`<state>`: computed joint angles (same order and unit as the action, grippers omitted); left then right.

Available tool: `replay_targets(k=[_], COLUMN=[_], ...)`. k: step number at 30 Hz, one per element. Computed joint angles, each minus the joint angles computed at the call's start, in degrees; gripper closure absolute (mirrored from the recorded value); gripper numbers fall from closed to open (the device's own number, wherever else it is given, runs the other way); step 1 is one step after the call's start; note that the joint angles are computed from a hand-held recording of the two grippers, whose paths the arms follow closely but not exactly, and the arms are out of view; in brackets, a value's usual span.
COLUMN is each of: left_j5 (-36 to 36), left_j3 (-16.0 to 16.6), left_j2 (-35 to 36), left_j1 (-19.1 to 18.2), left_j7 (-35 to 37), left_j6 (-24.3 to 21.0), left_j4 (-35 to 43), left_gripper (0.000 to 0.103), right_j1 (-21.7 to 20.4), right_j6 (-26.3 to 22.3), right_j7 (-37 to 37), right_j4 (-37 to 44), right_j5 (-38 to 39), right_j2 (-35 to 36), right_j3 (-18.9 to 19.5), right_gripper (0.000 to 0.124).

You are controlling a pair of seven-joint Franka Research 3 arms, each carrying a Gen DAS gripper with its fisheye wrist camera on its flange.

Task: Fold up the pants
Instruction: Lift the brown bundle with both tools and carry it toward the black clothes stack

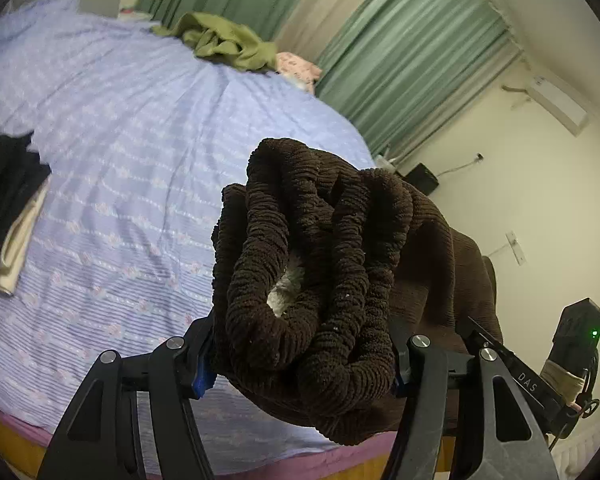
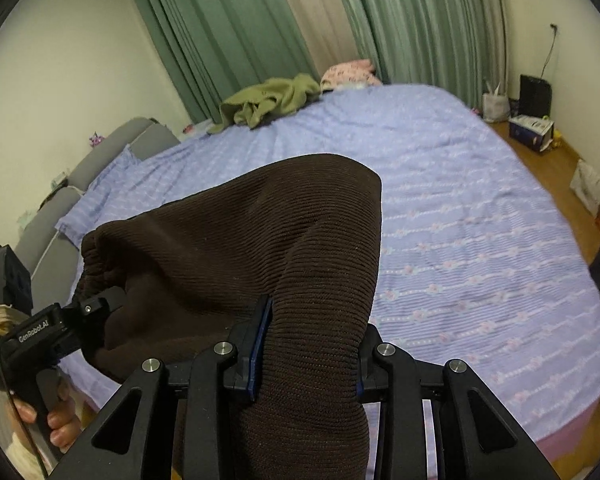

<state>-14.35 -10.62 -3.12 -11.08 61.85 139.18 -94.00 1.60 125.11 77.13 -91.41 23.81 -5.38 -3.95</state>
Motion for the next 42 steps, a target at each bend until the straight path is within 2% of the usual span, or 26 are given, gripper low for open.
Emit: replay_targets(k=[8, 13, 17, 25, 28, 32, 34, 37, 42], left_j5=[2.32, 6.53, 9.3, 8.09, 6.62, 2.99, 0.57, -2.93, -8.14], left_j3=[0.49, 0.66, 1.02, 6.12, 9.83, 16.87, 20.29, 26.13, 35.16], left_j2=[-7.45, -12.3, -17.3, -26.12, -29.15, -30.92, -30.56, -29.39, -24.08], left_j1=[-0.74, -0.67, -0.12, -0.59, -0.73, -1.16, -1.01, -0.33, 1.67], left_j7=[0.12, -3.27, -7.87, -8.01, -4.42, 5.32, 10.75, 19.34, 30.34], left_j6=[0.89, 0.56, 1.59, 2.94, 1.89, -0.64, -3.55, -8.42, -17.04], left_j4=[-3.41, -6.21, -11.12, -21.22, -23.94, -25.1, -23.79, -21.19, -14.36], left_gripper=[0.041, 0.041, 0.041, 0.041, 0.041, 0.041, 0.042, 0.041, 0.042], right_j1=[1.21, 2.75, 4.25, 6.77, 8.37, 10.74, 11.9, 14.28, 19.79], right_j6=[2.32, 3.8, 2.9, 2.33, 3.52, 7.31, 10.33, 10.13, 11.08], right_j7=[-0.35, -3.14, -5.28, -5.14, -2.27, 4.38, 10.41, 21.28, 34.02], right_j4=[-4.02, -7.01, -8.21, -7.67, -7.65, -8.05, -8.17, -4.9, 2.09], right_j5=[1.04, 4.88, 6.85, 5.82, 4.72, 1.27, -2.45, -8.18, -18.02], right_j2=[-6.79, -10.33, -11.83, -11.35, -10.48, -8.9, -7.77, -4.27, 3.25], right_j3=[-0.11, -0.63, -0.7, 1.97, 4.27, 8.32, 10.94, 13.92, 16.74], right_gripper=[0.091, 0.091, 0.091, 0.091, 0.091, 0.091, 0.091, 0.091, 0.091])
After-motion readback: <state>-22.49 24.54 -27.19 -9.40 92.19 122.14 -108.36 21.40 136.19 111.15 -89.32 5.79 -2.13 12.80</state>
